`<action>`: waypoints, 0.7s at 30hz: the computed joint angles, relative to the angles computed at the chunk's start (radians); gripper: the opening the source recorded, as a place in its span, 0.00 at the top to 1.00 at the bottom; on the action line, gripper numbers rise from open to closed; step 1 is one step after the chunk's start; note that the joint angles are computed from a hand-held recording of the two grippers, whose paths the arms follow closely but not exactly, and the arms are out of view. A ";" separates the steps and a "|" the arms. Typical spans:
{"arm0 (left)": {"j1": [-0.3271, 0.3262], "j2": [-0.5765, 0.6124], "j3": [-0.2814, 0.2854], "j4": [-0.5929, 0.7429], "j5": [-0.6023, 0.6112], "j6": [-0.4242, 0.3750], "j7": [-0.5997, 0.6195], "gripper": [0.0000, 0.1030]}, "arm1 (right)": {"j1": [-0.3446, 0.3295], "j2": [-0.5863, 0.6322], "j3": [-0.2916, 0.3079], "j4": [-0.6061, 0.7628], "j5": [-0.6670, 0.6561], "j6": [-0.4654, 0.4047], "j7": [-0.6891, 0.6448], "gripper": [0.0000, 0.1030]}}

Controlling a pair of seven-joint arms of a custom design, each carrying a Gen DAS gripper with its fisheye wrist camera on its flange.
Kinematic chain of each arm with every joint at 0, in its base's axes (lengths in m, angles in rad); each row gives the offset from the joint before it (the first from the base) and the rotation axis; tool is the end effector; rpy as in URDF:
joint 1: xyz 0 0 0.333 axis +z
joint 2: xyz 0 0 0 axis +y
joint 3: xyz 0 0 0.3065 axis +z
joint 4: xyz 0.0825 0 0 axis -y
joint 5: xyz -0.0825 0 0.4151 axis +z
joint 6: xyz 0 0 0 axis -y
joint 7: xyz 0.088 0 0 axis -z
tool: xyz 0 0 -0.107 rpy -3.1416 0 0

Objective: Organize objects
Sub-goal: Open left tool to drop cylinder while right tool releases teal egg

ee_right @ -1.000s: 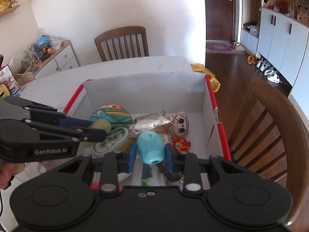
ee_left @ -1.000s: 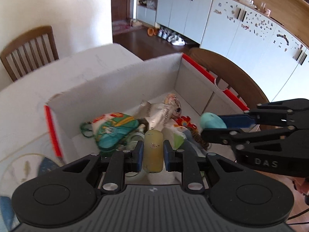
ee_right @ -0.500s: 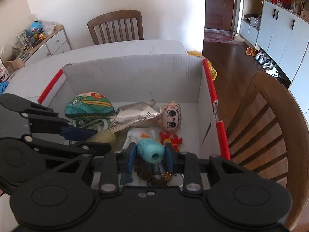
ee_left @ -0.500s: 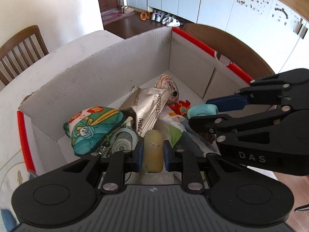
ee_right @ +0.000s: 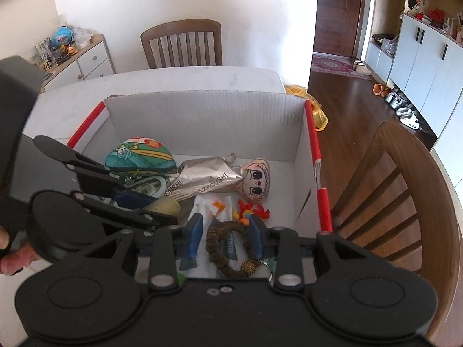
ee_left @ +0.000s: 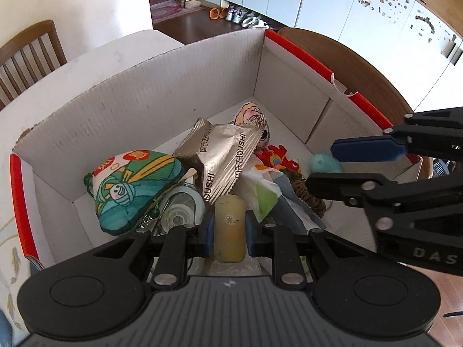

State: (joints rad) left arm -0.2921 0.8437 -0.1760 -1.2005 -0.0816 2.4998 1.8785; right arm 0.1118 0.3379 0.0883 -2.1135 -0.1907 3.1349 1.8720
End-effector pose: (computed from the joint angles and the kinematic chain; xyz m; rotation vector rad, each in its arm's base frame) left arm 0.7485 -0.3281 0.3084 -1.3093 2.5830 -0.6940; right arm 0.6264 0.1417 0.3001 -1.8517 1.7199 -0.5041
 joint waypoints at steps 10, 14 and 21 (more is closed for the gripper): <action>0.022 -0.043 -0.021 -0.058 -0.037 0.043 -0.001 0.79 | 0.019 -0.058 -0.019 -0.053 -0.011 0.040 0.028 0.60; 0.052 -0.079 -0.045 -0.109 -0.082 0.072 0.023 0.76 | 0.059 -0.084 -0.057 -0.075 -0.035 0.058 0.061 0.57; 0.093 -0.169 -0.080 -0.249 -0.152 0.175 0.095 0.45 | 0.158 -0.128 -0.161 -0.116 -0.091 0.088 0.150 0.53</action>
State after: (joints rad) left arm -0.1988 0.6752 -0.2557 -1.4495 -0.2337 2.6753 1.9740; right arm 0.2698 0.2098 -0.0726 -2.2295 -0.2816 3.2232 2.0217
